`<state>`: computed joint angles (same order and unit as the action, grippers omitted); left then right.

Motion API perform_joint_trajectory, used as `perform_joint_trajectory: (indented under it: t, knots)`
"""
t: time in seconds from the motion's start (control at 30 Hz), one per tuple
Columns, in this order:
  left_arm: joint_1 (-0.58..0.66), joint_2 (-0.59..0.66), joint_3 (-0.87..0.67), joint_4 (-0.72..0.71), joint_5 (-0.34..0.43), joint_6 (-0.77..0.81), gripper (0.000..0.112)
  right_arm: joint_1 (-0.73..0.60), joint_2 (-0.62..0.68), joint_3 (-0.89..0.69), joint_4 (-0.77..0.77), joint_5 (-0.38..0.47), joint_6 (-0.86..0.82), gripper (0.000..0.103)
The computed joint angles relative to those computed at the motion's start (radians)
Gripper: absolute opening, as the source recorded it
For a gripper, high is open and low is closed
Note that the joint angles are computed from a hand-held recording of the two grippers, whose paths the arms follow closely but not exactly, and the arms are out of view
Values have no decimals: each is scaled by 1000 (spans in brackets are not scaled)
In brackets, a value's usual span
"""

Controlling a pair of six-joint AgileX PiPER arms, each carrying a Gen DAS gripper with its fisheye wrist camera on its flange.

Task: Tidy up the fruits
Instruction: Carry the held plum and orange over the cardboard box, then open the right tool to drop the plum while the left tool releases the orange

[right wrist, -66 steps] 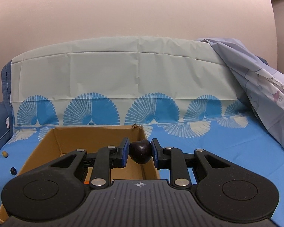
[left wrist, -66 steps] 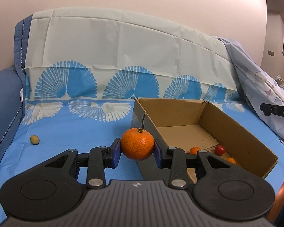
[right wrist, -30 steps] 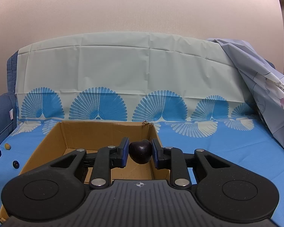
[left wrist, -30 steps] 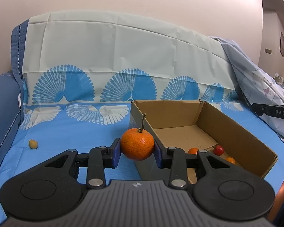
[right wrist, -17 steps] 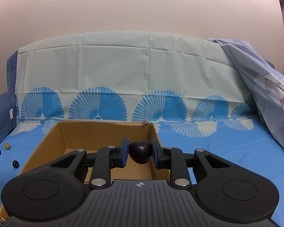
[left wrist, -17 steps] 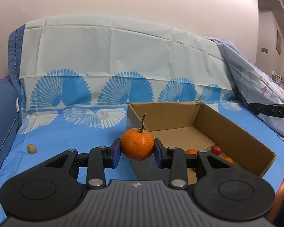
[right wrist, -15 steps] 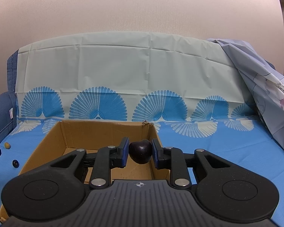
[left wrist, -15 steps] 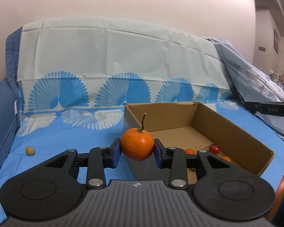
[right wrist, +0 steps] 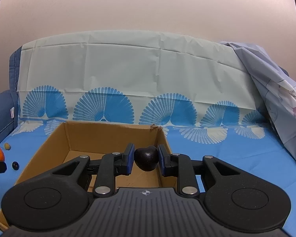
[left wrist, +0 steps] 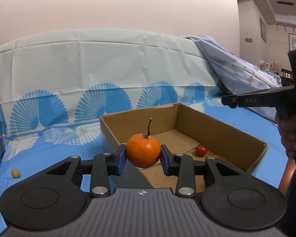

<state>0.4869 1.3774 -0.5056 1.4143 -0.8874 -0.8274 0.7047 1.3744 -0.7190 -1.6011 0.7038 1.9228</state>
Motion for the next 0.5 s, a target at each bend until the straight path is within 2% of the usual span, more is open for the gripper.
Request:
perform_joint_trajectory:
  t: [0.5]
  knots:
    - [-107, -7, 70, -57, 10, 114, 41, 4, 10, -14, 28, -16, -46, 28]
